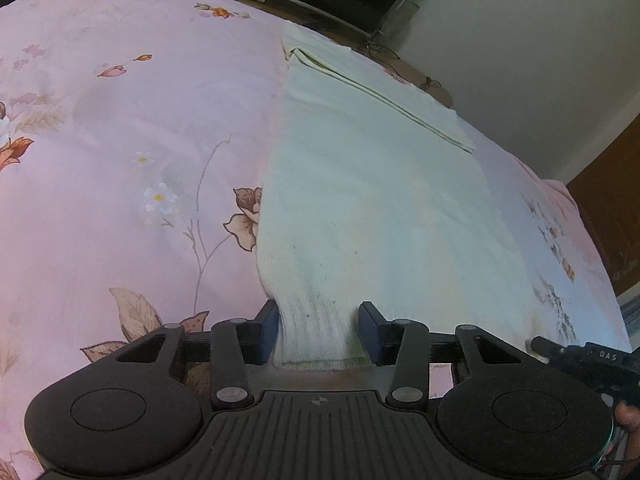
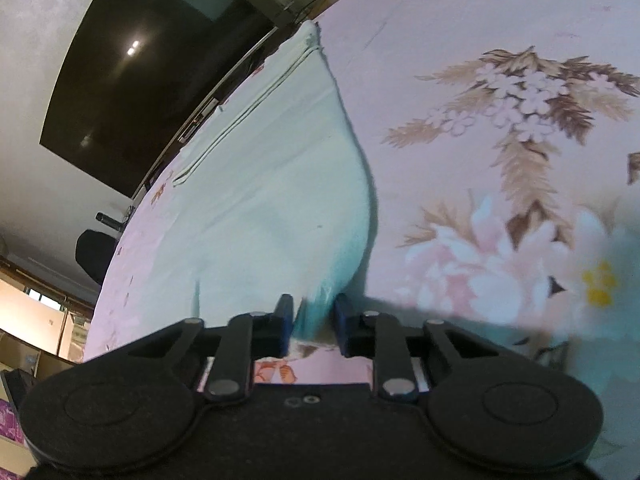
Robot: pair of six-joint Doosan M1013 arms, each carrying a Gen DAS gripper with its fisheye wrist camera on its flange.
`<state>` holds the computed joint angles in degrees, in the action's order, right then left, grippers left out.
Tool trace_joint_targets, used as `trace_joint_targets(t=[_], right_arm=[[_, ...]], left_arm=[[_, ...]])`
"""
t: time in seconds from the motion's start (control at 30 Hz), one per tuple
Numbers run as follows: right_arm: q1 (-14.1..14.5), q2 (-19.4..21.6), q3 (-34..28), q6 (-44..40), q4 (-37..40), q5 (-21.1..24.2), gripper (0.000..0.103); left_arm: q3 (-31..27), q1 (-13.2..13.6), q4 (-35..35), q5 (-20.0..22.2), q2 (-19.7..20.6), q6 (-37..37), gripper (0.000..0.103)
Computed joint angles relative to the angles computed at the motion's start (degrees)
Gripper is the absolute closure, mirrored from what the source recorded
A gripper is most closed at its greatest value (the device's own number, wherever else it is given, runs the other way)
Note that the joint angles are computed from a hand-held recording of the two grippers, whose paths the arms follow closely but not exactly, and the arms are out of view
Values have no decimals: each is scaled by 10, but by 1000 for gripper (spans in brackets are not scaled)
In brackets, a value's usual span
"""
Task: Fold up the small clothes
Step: 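Lower both grippers to the ribbed hem of the folded sweater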
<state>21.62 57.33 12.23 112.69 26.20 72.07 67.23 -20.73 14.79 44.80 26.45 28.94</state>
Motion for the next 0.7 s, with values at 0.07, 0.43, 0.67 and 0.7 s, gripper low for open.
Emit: trace_joint_targets(t=[0.07,0.43,0.67,0.7], right_arm=[[2,3,-5,1,-1,1,85],[-2,-24,44,24,-8,-33,78],[-12,-39,87,36,35,-66,77],[-13,-36,84,34,41,-64,77]], left_arm=[[-1,-1,5,0,1,-6,59],[30,5,-15,-40,-14,-37,59],[84,22,-79,-139,-34,-68,59],[84,22,-80,-142,-33,-66,59]])
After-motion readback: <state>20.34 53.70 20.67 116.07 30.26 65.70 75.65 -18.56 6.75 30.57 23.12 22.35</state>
